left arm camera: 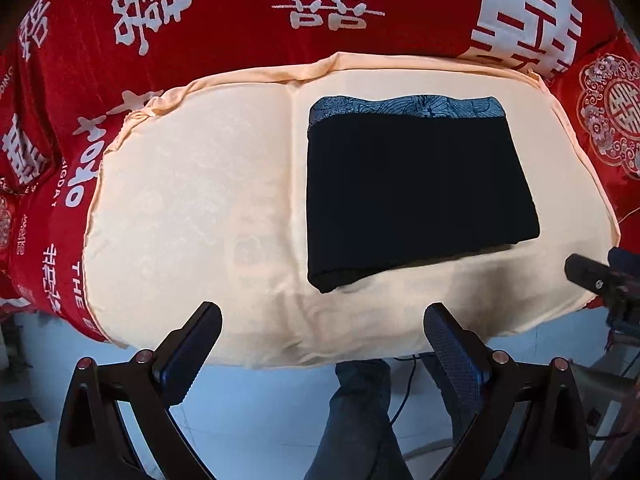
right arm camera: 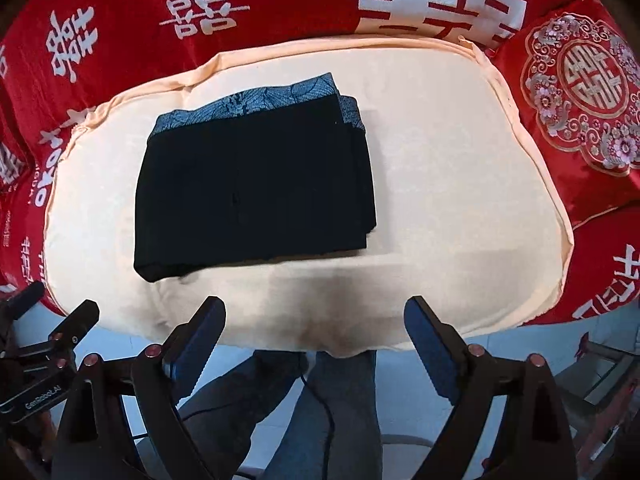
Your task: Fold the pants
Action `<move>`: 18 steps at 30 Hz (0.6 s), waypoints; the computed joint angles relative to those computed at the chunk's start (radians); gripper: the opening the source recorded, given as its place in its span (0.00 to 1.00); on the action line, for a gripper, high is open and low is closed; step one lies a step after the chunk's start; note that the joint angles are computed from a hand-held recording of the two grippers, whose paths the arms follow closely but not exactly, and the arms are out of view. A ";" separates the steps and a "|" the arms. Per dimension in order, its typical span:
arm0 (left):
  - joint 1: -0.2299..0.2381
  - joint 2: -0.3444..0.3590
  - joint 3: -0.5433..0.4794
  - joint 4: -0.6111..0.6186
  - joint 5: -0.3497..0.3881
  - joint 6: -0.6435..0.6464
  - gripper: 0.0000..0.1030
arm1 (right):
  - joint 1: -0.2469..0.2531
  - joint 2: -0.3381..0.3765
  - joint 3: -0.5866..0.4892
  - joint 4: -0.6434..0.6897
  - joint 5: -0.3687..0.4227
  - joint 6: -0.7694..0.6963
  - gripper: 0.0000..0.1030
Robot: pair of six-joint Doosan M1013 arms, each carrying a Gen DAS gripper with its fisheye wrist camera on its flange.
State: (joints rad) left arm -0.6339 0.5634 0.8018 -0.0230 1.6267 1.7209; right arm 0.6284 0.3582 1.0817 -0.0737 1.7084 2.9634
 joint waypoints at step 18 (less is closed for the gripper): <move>-0.003 0.016 -0.063 -0.012 0.062 -0.005 0.98 | 0.004 0.064 -0.118 -0.018 0.167 -0.042 0.90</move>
State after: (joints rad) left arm -0.6368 0.5791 0.7388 -0.0345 1.6883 1.7157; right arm 0.6327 0.4220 0.9634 -0.0922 1.8758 2.9211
